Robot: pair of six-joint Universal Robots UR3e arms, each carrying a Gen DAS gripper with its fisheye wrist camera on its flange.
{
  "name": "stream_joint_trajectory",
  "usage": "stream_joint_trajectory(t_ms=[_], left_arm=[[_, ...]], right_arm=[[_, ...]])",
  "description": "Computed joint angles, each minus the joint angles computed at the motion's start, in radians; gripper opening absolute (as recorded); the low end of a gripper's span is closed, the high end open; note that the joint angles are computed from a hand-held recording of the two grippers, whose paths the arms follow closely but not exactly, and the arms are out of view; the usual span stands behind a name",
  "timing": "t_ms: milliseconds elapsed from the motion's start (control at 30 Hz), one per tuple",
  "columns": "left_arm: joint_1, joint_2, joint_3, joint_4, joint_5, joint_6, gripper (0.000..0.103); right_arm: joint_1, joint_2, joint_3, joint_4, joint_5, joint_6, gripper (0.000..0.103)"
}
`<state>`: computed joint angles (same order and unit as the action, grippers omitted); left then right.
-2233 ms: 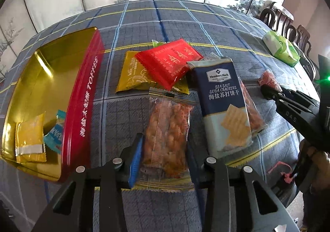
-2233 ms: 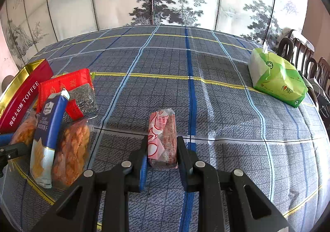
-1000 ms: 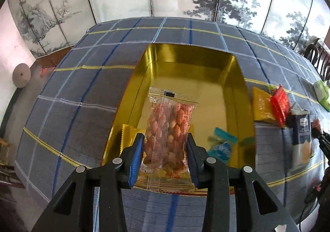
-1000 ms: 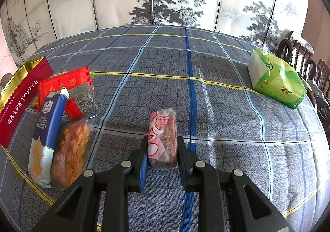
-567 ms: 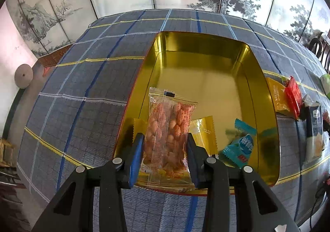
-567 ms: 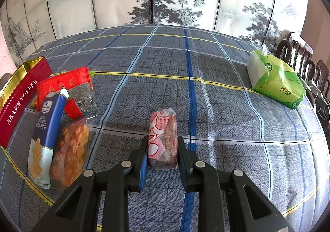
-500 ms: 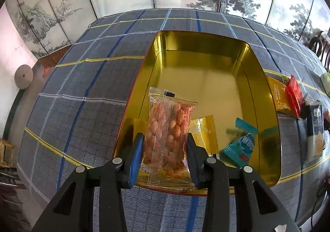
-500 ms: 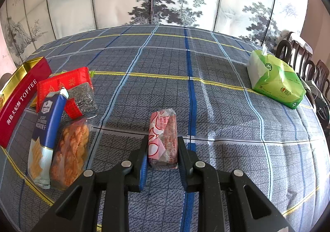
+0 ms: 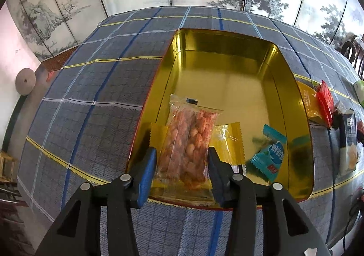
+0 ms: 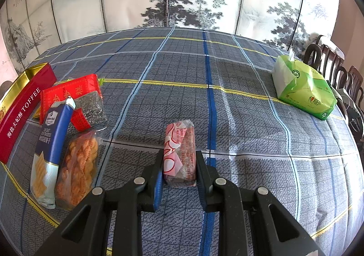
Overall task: Organize snacks
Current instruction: 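Carry the peanut bag into the gold tin and open the left tool, then carry the pink-wrapped snack over the gold tin with the right tool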
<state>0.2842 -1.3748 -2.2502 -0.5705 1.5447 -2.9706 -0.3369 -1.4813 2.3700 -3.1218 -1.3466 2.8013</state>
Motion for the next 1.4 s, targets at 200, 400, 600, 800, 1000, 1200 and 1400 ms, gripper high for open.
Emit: stream_joint_trajectory(t_ms=[200,400,600,800,1000,1200,1400], left_arm=[[0.027,0.059,-0.022,-0.022,-0.024,0.018,0.053],[0.056,0.145,-0.053,-0.051,-0.050,0.017,0.056],[0.079,0.256,-0.086,-0.077,-0.046,0.011,0.062],[0.118,0.367,-0.108,-0.134,-0.067,0.037,0.065],[0.169,0.462,-0.132,-0.187,-0.089,0.058,0.071],[0.261,0.543,-0.157,-0.255,-0.129,0.081,0.077],[0.386,0.630,-0.179,-0.352,-0.197,0.125,0.083]], right_arm=[[-0.005,-0.002,0.001,0.002,0.002,-0.004,0.024],[0.005,-0.010,-0.005,0.018,-0.020,0.005,0.024],[0.014,-0.011,-0.043,0.074,-0.043,0.007,0.024],[0.040,0.015,-0.110,0.141,-0.068,0.032,0.024],[0.082,0.031,-0.161,0.187,-0.128,0.051,0.024],[0.128,0.010,-0.167,0.193,-0.176,0.127,0.023],[0.186,-0.103,-0.198,0.242,-0.165,0.213,0.023]])
